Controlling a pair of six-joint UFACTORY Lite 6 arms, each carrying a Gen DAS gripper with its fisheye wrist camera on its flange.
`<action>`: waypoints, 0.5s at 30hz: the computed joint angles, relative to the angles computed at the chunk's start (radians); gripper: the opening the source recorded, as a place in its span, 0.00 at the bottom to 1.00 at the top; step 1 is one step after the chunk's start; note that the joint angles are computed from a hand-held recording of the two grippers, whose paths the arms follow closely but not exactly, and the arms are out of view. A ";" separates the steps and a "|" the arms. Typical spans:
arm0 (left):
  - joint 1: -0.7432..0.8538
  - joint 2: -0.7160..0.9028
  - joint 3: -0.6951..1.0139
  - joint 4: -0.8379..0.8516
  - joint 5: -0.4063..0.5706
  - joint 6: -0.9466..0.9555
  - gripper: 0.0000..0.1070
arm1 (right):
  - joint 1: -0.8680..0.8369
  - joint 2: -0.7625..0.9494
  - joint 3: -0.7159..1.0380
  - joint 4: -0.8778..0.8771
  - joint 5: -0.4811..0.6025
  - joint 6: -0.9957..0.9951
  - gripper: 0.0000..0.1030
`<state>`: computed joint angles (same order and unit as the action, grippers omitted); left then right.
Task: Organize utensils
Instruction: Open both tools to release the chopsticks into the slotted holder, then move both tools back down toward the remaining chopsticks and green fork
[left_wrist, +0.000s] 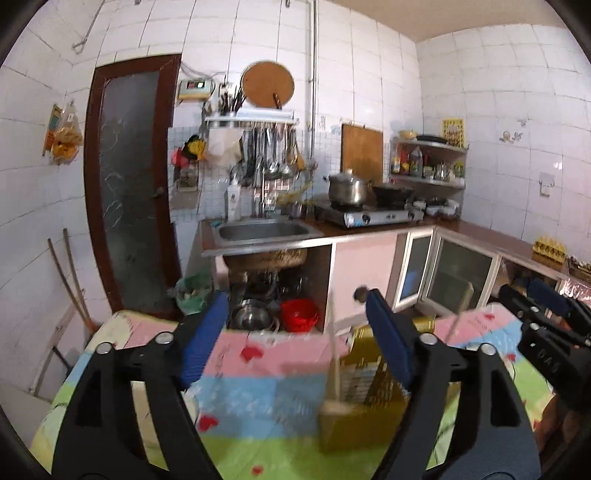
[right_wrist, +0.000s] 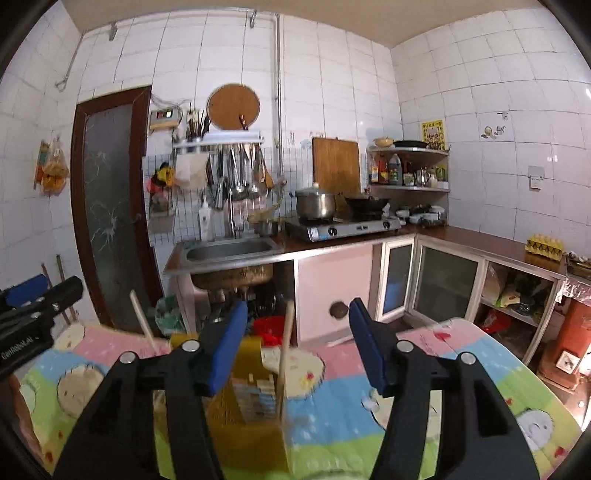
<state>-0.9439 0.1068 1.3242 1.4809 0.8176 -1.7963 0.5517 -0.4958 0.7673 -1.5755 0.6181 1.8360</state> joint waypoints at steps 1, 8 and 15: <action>-0.013 -0.045 -0.050 -0.025 0.007 0.002 0.76 | 0.027 -0.039 -0.026 0.057 0.020 -0.054 0.60; -0.125 -0.271 -0.356 -0.101 0.083 -0.064 0.91 | 0.313 -0.257 -0.219 0.246 0.271 -0.161 0.74; -0.180 -0.327 -0.573 -0.159 0.044 -0.189 0.91 | 0.556 -0.388 -0.431 0.391 0.422 -0.056 0.75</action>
